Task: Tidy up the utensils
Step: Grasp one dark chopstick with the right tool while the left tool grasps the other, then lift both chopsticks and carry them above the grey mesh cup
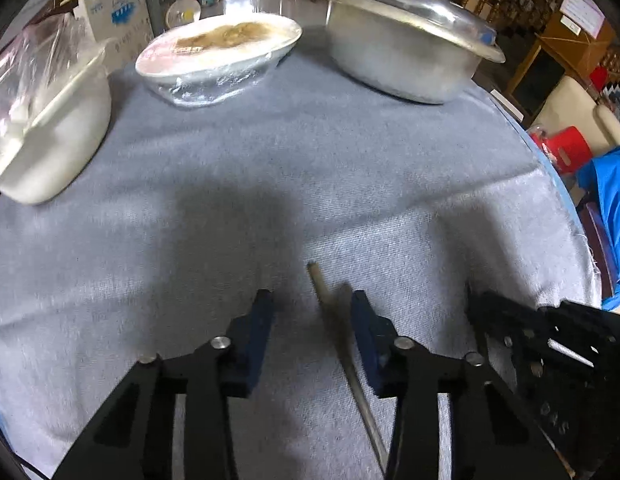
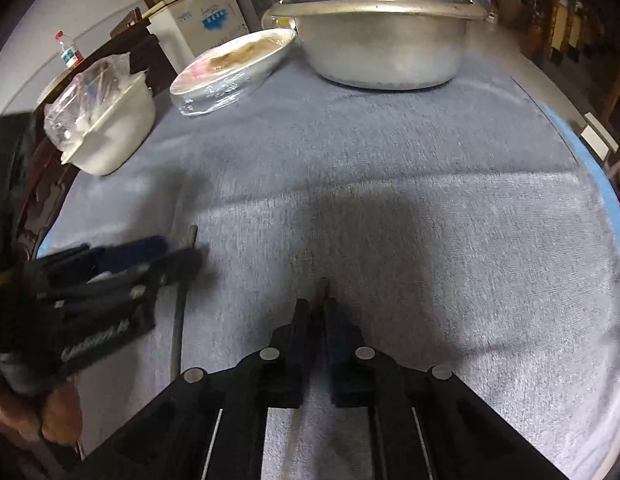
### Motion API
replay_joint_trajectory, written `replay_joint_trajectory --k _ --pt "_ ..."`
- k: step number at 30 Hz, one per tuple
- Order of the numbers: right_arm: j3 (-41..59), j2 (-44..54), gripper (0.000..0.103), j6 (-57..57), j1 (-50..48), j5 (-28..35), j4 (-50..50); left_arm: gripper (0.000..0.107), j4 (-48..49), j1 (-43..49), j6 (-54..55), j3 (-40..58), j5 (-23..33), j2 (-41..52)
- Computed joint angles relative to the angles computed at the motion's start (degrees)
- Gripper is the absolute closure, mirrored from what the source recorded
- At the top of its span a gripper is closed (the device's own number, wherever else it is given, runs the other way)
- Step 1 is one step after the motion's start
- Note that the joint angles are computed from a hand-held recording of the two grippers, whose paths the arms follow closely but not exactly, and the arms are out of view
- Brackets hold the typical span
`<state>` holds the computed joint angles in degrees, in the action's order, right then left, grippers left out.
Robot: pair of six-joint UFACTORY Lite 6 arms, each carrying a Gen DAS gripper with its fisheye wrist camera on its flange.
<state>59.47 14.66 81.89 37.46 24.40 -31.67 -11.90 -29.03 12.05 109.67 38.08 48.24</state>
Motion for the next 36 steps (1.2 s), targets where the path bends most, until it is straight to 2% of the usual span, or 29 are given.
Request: replay_joint_trajectory --k 1,2,9,12,15,19,24,27,31,33,36 --pt "-1.30 -1.02 0.095 1.01 0.26 -0.47 -0.80 0.081 0.70 -0.37 -0.29 -0.64 -0.97 -0.32" --pt "-2.43 -2.16 0.095 1.74 0.72 -0.29 -1.37 0.096 1.57 -0.77 -0.43 -1.52 -1.99 -0.76" --pt "-8.74 -8.49 0.096 6.26 4.35 1.90 -3.36 0.102 -6.42 2.59 8.22 -15.13 -6.48 -9.47" --pt "-14.38 -14.73 0.096 13.86 6.34 1.93 -7.23 0.102 -10.41 5.78 12.96 -22.87 -9.06 -15.10" --pt "-18.65 -21.87 0.096 21.87 10.85 6.44 -10.95 0.102 -17.17 10.26 20.57 -31.73 -10.57 -23.00" --pt "-21.80 -31.34 0.097 33.42 20.69 17.56 -15.07 0.102 -25.17 17.76 29.96 -42.94 -10.53 -35.68" --pt "-17.83 -34.98 0.097 46.76 39.13 38.94 -18.12 0.102 -31.63 26.91 38.31 -54.47 -7.24 -53.19" --pt "-11.99 -31.54 0.097 52.03 49.18 50.65 -18.66 0.102 -33.89 31.80 41.62 -60.55 -4.53 -64.15" --pt "0.68 -20.16 0.097 56.07 61.40 66.77 -18.89 0.102 -38.15 41.03 47.03 -68.77 2.10 -81.11" --pt "5.49 -16.02 0.097 56.89 64.66 71.54 -19.11 0.102 -40.15 45.59 48.68 -70.94 6.07 -86.89" --pt "12.74 -9.84 0.097 57.51 68.14 77.06 -19.90 0.102 -44.02 56.28 52.97 -73.28 15.34 -94.54"
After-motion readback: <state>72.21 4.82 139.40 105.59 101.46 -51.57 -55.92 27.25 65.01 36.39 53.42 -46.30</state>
